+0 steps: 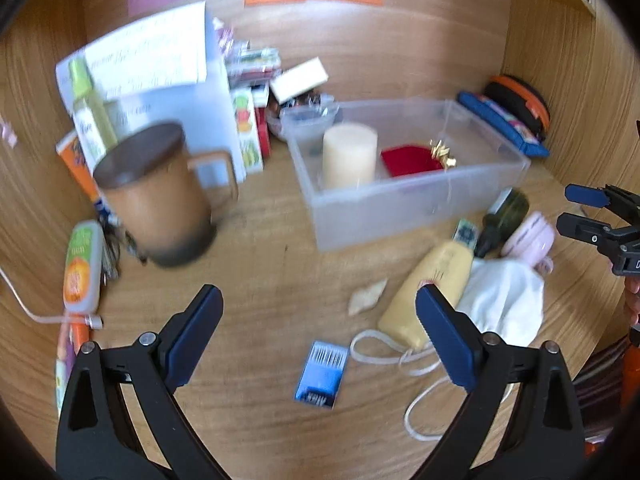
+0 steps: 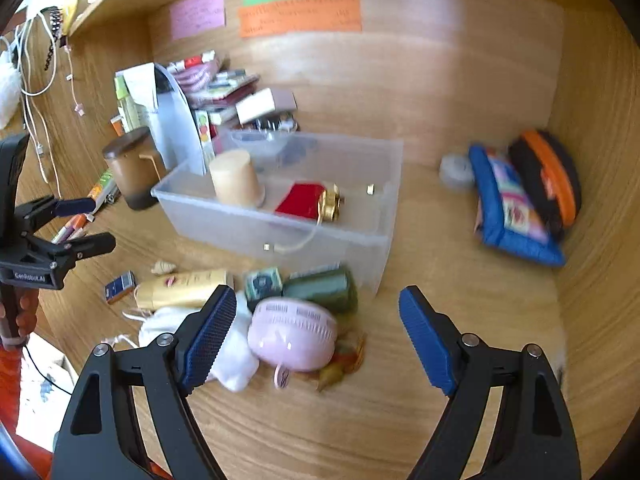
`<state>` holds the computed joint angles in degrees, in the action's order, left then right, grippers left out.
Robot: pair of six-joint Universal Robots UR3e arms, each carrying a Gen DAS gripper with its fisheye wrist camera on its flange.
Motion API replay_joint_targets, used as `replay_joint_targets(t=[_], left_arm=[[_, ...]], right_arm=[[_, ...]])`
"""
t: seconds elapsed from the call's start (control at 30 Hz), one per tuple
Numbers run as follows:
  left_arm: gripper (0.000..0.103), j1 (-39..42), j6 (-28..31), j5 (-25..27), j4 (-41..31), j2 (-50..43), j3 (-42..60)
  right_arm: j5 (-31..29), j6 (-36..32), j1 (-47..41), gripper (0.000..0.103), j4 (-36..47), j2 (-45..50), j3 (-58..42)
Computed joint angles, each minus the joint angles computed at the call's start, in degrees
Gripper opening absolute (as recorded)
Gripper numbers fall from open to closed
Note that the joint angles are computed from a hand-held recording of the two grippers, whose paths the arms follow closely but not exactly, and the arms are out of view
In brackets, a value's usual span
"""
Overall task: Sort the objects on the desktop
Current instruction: 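Grasp the blue card box with the left tool while the right tool grasps the pink case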
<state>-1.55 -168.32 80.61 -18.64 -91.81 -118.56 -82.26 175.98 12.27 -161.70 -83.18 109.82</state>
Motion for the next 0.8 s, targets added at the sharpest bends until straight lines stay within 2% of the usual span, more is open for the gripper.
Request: replay_joint_targets(t=[0.2,0.37,0.63,0.67,0.77,0.8], left_arm=[[0.098,2.92,0.2,-2.23,2.26,0.63,-6.12],[0.098,3.2,0.8,-0.91,5.19,0.48,-9.42],[0.098,2.55,3.76,1.17,7.52,-0.32,-11.65],[0.096,2.65,3.96,0.85,7.42,-0.56,-11.5],[0.081,2.46,4.21,0.28,6.12,-1.47,-10.54],[0.08,2.85,4.29,-0.66,5.73,-1.64,-10.45]], right_arm=[[1.61,2.17,-0.44,0.081,-3.41,2.61,3.46],[3.25,4.15,-0.78,0.081,-4.86,4.61,3.53],[0.22,6.21,1.93,0.081,-6.42,8.49,1.79],[0.52,6.58,1.86,0.081,-6.93,8.69,1.93],[1.24,7.35,1.54,0.078,-7.48,8.93,1.98],[1.45,7.48,1.5,0.076,-7.39,8.98,1.88]])
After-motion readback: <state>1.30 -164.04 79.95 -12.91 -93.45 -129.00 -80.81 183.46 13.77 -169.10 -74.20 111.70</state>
